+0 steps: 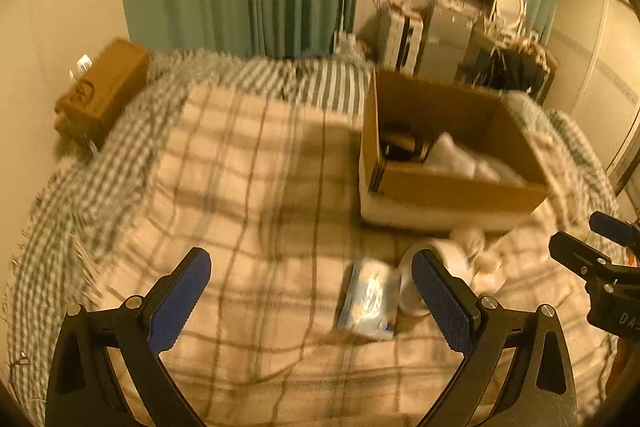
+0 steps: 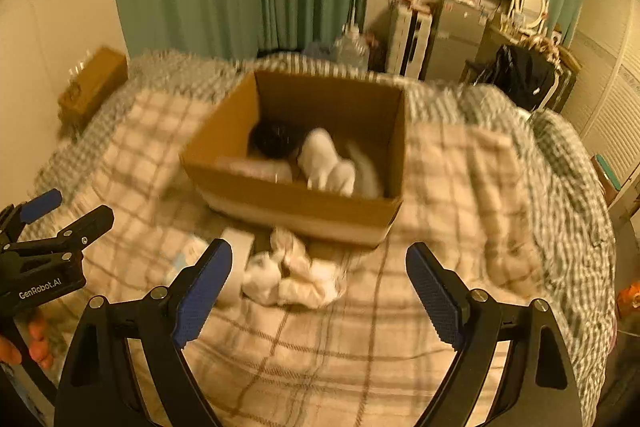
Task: Organize objects
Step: 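Grasp the blue floral tissue pack with the left gripper, then grasp the white lace cloth with the right gripper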
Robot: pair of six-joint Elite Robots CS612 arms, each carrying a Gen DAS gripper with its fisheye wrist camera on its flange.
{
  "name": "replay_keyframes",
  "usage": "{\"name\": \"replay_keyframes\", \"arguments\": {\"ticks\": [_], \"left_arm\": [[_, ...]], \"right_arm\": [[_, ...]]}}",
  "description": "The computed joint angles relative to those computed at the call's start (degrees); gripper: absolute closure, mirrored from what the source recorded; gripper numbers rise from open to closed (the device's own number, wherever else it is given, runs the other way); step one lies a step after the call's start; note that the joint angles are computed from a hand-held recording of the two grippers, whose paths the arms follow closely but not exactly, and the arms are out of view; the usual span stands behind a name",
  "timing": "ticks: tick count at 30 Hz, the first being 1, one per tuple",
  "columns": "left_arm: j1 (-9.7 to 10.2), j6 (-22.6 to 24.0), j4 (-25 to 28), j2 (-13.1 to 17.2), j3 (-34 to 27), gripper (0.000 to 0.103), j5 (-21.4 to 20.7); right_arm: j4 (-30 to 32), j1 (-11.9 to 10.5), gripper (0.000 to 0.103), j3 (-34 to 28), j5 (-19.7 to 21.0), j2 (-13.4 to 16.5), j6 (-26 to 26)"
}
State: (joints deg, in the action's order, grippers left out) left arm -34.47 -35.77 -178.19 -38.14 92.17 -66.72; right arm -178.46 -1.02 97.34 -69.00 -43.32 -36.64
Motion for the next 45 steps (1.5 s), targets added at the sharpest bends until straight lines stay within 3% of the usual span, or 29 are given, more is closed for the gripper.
{"name": "replay_keyframes", "arguments": {"ticks": [13,17,22,24,26,29,32,41,45], "left_arm": [[0.98,4.3,14.9,6.0,-8.7,0.010,-11.1],[0.83,6.4,17.7,6.9,-10.3,0.011,-12.7],[1.01,6.7,20.7,7.7,-11.8,0.025,-14.2],[0.88,6.5,19.9,7.4,-11.3,0.032,-14.0],[0.83,6.0,18.8,7.0,-10.6,0.046,-13.9],[1.00,4.0,15.7,6.0,-8.6,0.050,-14.5],[0.89,2.3,12.8,4.7,-6.4,0.051,-14.3],[-0.72,0.4,6.5,-0.4,0.3,0.051,-10.8],[-0.73,0.5,4.5,-0.9,0.5,0.051,-10.6]], "right_arm": [[5.2,0.8,0.014,-6.4,-7.0,6.8,-0.7],[11.3,1.1,0.014,-9.4,-7.6,8.5,-1.3],[16.2,1.3,0.014,-11.7,-6.9,10.0,-2.7],[17.5,1.2,0.025,-12.4,-6.2,10.3,-2.4],[18.4,1.1,0.039,-12.8,-6.1,10.5,-2.3],[18.9,0.8,0.069,-12.8,-5.8,10.4,-2.5],[18.1,0.1,0.086,-12.0,-4.3,9.9,-1.4],[10.7,-2.1,0.090,-5.3,-0.4,4.9,-0.6],[8.7,-3.1,0.090,-2.5,1.2,2.5,-1.8]]}}
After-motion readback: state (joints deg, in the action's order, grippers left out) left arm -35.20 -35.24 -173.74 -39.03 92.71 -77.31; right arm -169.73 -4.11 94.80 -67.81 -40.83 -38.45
